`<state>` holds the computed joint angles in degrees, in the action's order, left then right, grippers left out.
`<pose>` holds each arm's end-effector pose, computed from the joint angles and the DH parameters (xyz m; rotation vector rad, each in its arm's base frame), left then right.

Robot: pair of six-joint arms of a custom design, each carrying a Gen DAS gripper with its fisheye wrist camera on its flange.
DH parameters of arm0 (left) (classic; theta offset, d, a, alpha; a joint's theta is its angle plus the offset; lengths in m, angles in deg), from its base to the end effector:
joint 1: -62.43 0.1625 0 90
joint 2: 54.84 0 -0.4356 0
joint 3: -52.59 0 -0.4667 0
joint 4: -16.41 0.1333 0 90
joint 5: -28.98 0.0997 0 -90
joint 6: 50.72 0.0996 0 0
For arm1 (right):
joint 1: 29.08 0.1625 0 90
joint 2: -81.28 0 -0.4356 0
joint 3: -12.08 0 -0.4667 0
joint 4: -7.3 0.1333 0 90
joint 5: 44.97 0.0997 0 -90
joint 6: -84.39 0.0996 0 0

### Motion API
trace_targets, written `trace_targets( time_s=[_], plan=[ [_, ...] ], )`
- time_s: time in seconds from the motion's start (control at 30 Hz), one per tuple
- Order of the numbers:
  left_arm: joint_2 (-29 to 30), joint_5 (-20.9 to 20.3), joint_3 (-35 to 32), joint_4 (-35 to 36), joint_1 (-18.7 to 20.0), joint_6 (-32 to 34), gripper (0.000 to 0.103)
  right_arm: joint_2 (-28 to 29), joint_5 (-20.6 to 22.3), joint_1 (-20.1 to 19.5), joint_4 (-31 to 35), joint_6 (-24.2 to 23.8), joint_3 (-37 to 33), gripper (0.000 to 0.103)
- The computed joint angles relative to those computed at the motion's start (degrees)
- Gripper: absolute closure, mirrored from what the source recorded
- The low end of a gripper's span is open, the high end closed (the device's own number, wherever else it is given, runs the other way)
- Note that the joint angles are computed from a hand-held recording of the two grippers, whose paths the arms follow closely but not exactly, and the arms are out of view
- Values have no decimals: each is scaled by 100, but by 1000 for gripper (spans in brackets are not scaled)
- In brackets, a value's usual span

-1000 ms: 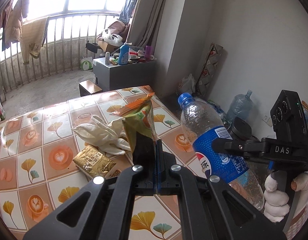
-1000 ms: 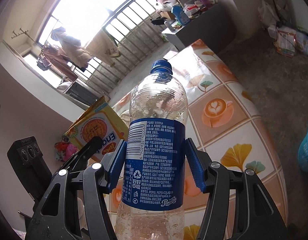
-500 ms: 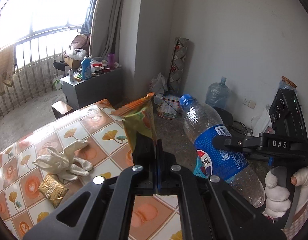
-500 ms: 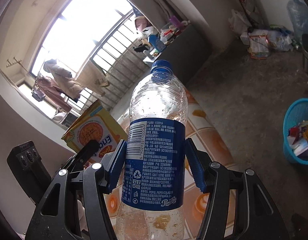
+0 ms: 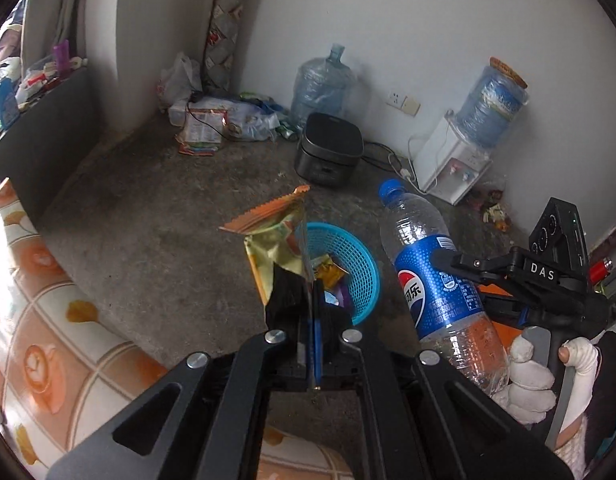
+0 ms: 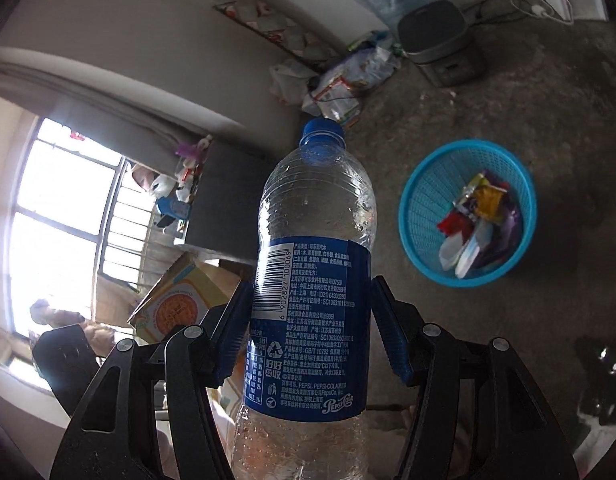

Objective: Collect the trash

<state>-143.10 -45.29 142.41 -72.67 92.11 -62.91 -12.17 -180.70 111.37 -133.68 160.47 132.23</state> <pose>-0.4204 -0.4241 0.4851 1.1859 2.6344 -0.1856 0.4329 -0.2771 0.3652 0.8768 2.6988 -1.3378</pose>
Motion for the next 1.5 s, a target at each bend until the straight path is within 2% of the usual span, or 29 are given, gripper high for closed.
trace_targets(
  time_s=[0.13,0.23,0.27,0.3,0.33,0.43,0.53,0.7,0.93,1.17,1.27,1.33,1.4,1.5],
  plan=[
    [498,-190,114,-191,89,159,103,-442,314,-489,-180,408,497,46],
    [935,-399,113,-573,205,323,100,-751,520,-991,-548,303,828,45],
    [1094,-482,59,-603,258,379,87,-891,589,-1175,-747,248,973,44],
    [1247,-474,39,-668,288,368,64,-986,709,-1386,-935,140,1091,43],
    [1309,-413,46,-752,313,351,55,-1057,787,-1565,-1013,112,1181,43],
    [1338,-390,206,-1106,353,310,52,-1226,815,-1823,-1112,298,1416,43],
    [1259,-635,319,-1361,447,252,48,-1202,840,-1812,-1306,355,1542,43],
    [1102,-719,362,-1433,420,403,48,-1071,751,-1694,-1285,371,1536,43],
    [827,-717,264,-1454,327,465,45,-856,44,-1253,-745,455,1219,43],
    [304,-457,107,-1472,287,641,36,-466,-597,-763,-81,331,761,43],
    [35,-208,7,-1415,261,707,33,-241,-783,-610,33,62,544,43],
    [-141,-24,-73,-1335,256,705,32,-43,-794,-547,-111,-332,403,43],
    [-315,178,-134,-1255,261,654,30,174,-641,-557,-261,-804,271,43],
    [-567,522,-226,-1069,278,556,28,552,-57,-717,-547,-1756,35,43]
  ],
)
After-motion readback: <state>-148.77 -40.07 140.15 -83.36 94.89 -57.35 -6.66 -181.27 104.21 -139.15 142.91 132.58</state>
